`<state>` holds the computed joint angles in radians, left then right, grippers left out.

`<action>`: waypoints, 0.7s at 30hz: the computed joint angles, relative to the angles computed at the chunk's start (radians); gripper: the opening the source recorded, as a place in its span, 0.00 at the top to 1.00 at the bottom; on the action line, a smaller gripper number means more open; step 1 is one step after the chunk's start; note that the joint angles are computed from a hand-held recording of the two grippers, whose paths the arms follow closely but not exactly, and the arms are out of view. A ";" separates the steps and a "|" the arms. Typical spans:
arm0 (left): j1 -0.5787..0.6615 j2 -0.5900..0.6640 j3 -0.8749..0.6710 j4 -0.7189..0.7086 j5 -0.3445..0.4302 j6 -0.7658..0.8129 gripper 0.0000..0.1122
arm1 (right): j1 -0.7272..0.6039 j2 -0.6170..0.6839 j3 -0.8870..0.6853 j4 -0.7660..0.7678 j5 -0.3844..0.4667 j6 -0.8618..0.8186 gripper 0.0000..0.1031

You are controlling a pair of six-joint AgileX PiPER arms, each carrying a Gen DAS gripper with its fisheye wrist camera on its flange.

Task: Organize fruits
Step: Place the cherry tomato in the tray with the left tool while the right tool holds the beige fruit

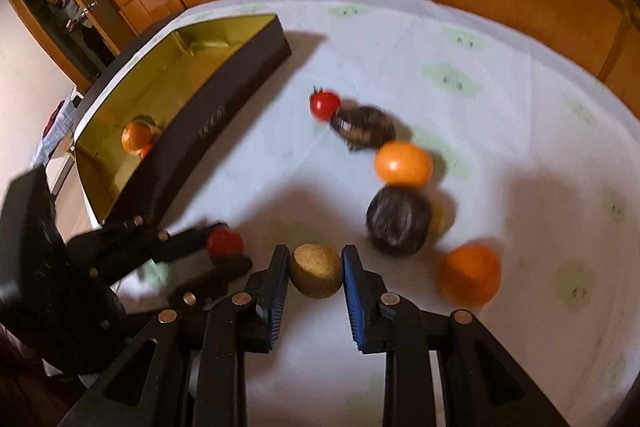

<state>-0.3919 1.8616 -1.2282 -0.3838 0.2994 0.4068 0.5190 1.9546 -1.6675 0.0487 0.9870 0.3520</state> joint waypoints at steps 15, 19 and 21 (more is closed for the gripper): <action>-0.006 -0.064 0.037 0.041 -0.009 -0.028 0.77 | -0.005 -0.008 0.105 -0.025 -0.041 0.089 0.74; -0.004 -0.097 0.049 0.003 -0.006 0.010 0.77 | -0.019 -0.019 0.125 0.001 -0.059 0.081 0.74; 0.001 -0.112 0.051 -0.014 -0.003 0.024 0.77 | -0.013 -0.013 0.118 -0.006 -0.054 0.089 0.74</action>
<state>-0.3910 1.7497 -1.1770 -0.3979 0.2966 0.4307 0.5063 1.9414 -1.5499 0.0432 0.9331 0.4408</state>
